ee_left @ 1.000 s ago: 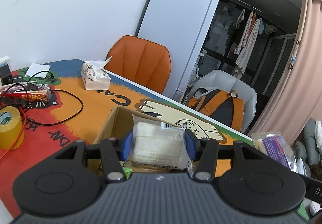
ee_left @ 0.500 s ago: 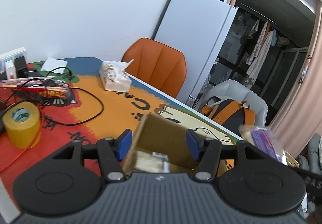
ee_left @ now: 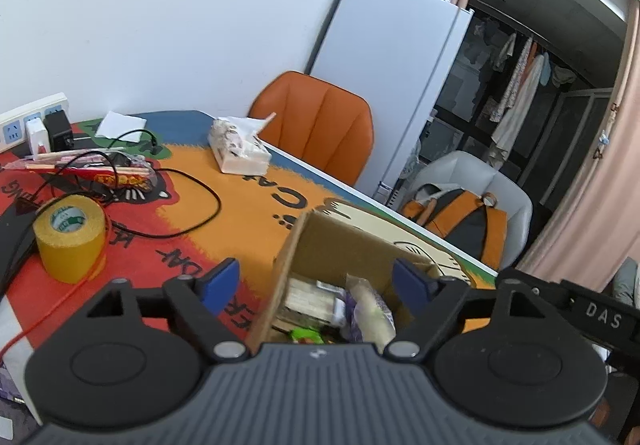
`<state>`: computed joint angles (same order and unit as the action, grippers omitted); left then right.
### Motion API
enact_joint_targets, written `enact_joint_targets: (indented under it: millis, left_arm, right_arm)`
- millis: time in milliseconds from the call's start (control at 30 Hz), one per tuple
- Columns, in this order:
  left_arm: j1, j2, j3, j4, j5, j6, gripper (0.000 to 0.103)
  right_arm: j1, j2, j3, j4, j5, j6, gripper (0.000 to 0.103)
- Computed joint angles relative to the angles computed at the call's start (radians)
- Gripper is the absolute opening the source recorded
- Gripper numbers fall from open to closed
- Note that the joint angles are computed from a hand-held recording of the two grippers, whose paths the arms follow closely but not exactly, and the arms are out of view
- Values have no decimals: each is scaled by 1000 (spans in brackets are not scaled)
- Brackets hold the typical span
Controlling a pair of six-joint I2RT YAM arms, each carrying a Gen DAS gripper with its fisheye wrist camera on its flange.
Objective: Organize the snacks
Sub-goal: 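Move both tools back from the box to the snack pile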
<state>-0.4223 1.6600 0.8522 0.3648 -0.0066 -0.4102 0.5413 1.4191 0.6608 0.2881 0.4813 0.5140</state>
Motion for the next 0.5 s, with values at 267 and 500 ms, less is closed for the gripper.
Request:
enact_joint_targets:
  millis: [267, 500]
  left_arm:
    - [-98, -22, 5, -35, -35, 2, 93]
    - [-201, -14, 34, -66, -84, 16, 94]
  right_arm:
    - [-65, -184, -143, -101, -1, 59, 59]
    - [-118, -350, -244, -174, -20, 52, 66]
